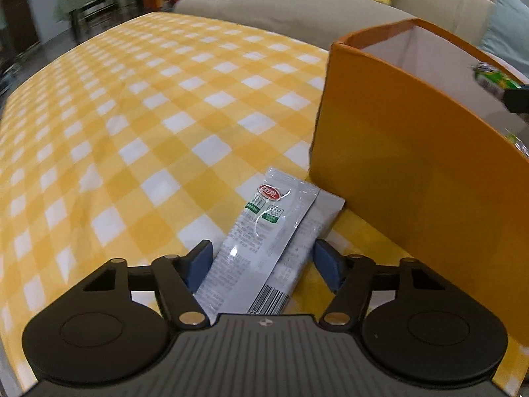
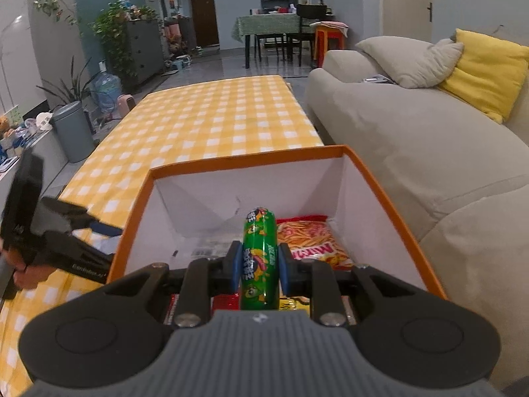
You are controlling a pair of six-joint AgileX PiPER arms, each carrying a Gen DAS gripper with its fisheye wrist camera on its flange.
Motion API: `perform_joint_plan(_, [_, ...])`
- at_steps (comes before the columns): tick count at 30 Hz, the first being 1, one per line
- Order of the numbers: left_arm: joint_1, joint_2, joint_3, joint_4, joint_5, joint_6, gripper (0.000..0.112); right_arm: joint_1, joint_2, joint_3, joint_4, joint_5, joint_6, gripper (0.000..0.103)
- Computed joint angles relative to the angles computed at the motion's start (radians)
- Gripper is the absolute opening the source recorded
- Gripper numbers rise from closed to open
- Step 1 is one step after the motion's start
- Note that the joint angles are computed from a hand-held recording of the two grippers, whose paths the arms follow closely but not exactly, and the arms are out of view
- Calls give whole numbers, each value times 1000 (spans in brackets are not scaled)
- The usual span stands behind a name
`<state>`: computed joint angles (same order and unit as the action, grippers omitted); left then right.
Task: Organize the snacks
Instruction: 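Carry the green tube over the box with the right gripper while the left gripper grasps the white packet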
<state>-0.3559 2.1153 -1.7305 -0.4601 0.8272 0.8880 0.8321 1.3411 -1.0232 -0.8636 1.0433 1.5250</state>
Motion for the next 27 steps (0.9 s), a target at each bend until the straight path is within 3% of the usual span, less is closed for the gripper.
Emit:
perform_joint_plan(3, [-26, -66, 109, 50, -94, -115, 73, 7, -35, 13, -10, 28, 26, 20])
perform_joint_plan(8, [-62, -142, 197, 180, -135, -357, 69, -8, -115, 25, -6, 54, -2, 20])
perform_joint_plan(11, [-75, -174, 215, 252, -103, -481, 66, -79, -217, 55, 82, -41, -101, 20])
perform_joint_plan(14, [-63, -192, 188, 252, -12, -597, 64, -128, -262, 44, 160, -54, -243, 20])
perform_joint_plan(17, [-50, -261, 241, 220, -23, -655, 63, -219, -342, 62, 286, -113, -312, 20])
perform_joint_plan(20, [-61, -341, 285, 267, -35, -777, 63, -237, -368, 42, 319, -63, -350, 20])
perform_joint_plan(24, [-4, -436, 338, 49, -6, -770, 63, -310, -342, -8, 450, -20, -511, 20])
perform_joint_plan(27, [13, -516, 422, -86, -52, -752, 63, -361, -274, -66, 531, 37, -613, 20])
